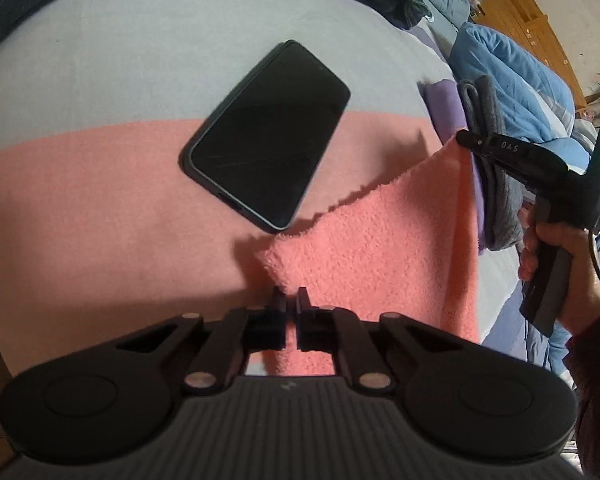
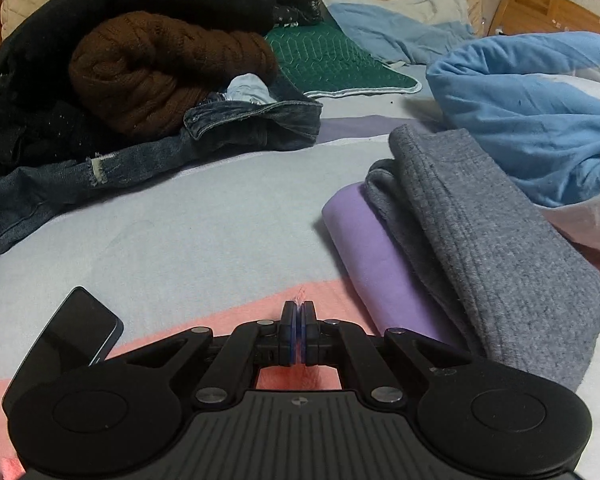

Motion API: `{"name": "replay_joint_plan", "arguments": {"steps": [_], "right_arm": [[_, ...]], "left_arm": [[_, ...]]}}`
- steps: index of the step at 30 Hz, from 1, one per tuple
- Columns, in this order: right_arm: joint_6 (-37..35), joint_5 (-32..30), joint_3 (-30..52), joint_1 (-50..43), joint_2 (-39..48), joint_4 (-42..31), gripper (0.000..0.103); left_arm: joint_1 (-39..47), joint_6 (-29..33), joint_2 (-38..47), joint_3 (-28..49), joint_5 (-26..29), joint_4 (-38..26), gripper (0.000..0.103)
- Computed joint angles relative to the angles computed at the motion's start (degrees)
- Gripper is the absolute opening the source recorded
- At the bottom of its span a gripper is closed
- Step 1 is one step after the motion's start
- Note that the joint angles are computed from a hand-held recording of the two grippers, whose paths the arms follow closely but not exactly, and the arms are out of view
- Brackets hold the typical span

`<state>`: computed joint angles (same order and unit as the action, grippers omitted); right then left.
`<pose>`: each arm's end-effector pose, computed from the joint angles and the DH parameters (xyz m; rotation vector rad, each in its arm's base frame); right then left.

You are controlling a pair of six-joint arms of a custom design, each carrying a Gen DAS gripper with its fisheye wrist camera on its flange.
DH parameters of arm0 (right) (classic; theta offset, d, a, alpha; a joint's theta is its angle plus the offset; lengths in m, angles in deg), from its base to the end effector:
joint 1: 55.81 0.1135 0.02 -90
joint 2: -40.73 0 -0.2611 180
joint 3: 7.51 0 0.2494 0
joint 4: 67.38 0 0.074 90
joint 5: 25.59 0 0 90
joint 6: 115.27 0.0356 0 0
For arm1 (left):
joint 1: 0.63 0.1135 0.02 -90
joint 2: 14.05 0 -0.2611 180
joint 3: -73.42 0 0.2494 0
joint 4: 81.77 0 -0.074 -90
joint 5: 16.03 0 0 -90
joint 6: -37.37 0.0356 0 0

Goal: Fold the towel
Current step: 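Grasp a towel corner with the right gripper while the left gripper grasps the adjacent corner, then lift the held towel edge with both grippers and fold it over the towel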

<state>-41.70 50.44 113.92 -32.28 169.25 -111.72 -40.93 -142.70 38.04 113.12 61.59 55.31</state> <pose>0.4530 0.2066 0.2021 -0.9406 2.2781 0.3545 0.1308 -0.1009 0.1766 -1.1864 2.3462 -0.6253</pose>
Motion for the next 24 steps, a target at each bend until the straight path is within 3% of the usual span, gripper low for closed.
{"name": "replay_joint_plan", "arguments": {"steps": [5,10,17,24], "right_arm": [[2.16,-4.62,-6.17,-2.97,-5.81,2.16,0.002],[2.58,-10.75,-17.1,-10.4,-17.52,3.76,0.002],[-2.35,-14.18,-25.52,-26.81,-29.09,-1.74,0.002],[-9.52,-17.79,-29.48,-43.99,-31.92,-8.27,0.002]], "left_arm": [[-5.91,6.85,-1.71,7.08,-3.1,-5.1,0.004],[-12.1,21.13,4.21,16.77,-1.44,-4.43,0.004],[-17.74,34.79,19.13,25.31,9.89,7.15,0.004],[-24.73,39.87,36.96,38.42,18.77,12.23,0.004]]}}
